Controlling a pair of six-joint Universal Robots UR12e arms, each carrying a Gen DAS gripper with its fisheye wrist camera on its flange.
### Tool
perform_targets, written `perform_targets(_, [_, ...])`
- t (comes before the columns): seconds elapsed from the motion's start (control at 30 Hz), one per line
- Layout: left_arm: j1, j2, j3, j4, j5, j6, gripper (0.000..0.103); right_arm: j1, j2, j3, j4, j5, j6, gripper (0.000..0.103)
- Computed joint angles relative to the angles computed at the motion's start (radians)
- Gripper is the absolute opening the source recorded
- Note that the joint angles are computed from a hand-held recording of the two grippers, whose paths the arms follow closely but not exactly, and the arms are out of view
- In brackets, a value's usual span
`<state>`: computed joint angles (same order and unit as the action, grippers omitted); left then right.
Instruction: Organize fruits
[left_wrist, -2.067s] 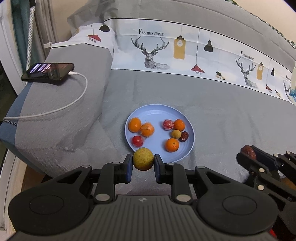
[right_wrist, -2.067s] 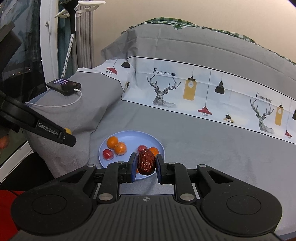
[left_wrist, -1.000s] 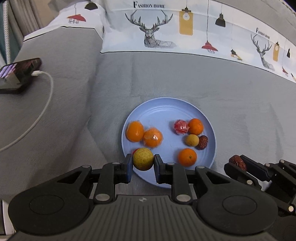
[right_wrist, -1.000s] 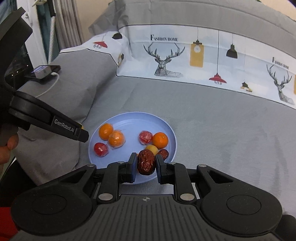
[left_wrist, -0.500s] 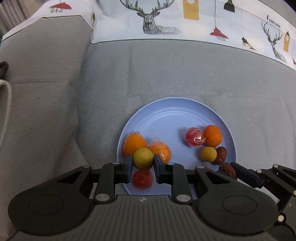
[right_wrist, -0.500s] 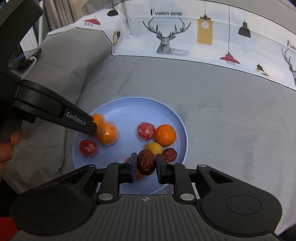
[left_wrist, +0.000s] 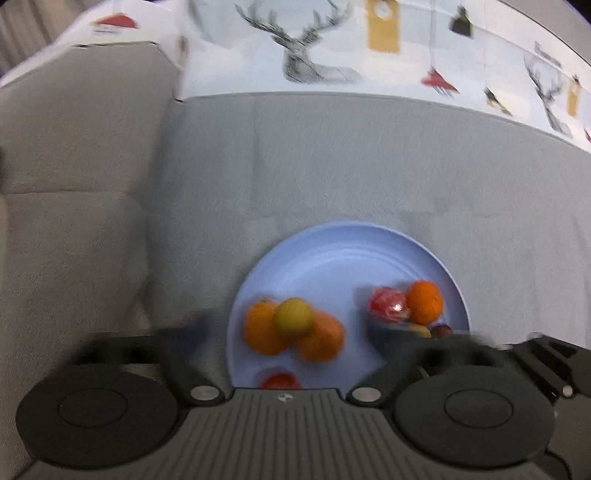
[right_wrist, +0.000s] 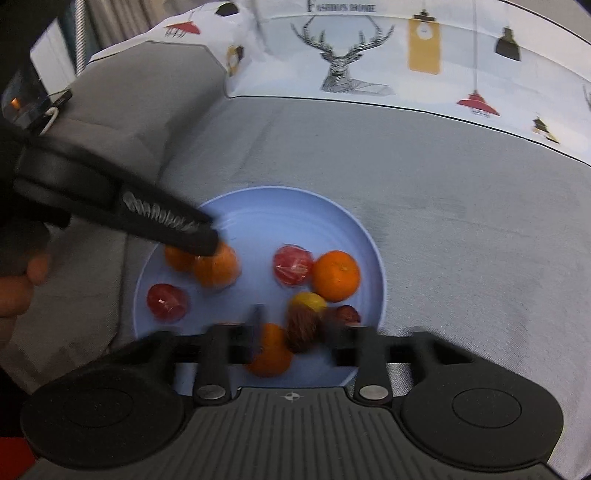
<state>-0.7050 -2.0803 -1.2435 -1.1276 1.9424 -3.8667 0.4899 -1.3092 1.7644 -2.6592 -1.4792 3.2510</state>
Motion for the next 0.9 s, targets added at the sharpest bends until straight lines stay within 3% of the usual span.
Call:
perform_targets(0.1, [-0.008, 0.013, 0.004, -0.028, 0.021, 0.002, 0.103, 0.010, -0.015, 0.008, -0.010, -0.025, -0.015, 0.087])
perform_targets(0.3, [-0.041, 0.048, 0.001, -0.111, 0.061, -0.022, 0.103, 0.034, -0.083, 0.052, -0.004, -0.091, 0.014, 0.098])
perform_targets(0.57, [-0.105, 0.105, -0.045, -0.124, 0.134, -0.105, 0.103, 0.079, -0.160, 0.124, -0.085, -0.241, 0.065, 0.102])
perform_targets(0.7, [-0.131, 0.122, -0.059, -0.142, 0.174, -0.143, 0.103, 0.093, -0.190, 0.152, -0.132, -0.279, 0.064, 0.102])
perform_targets(0.9, [-0.154, 0.142, -0.078, -0.140, 0.180, -0.178, 0.103, 0.113, -0.225, 0.189, -0.182, -0.318, 0.054, 0.102])
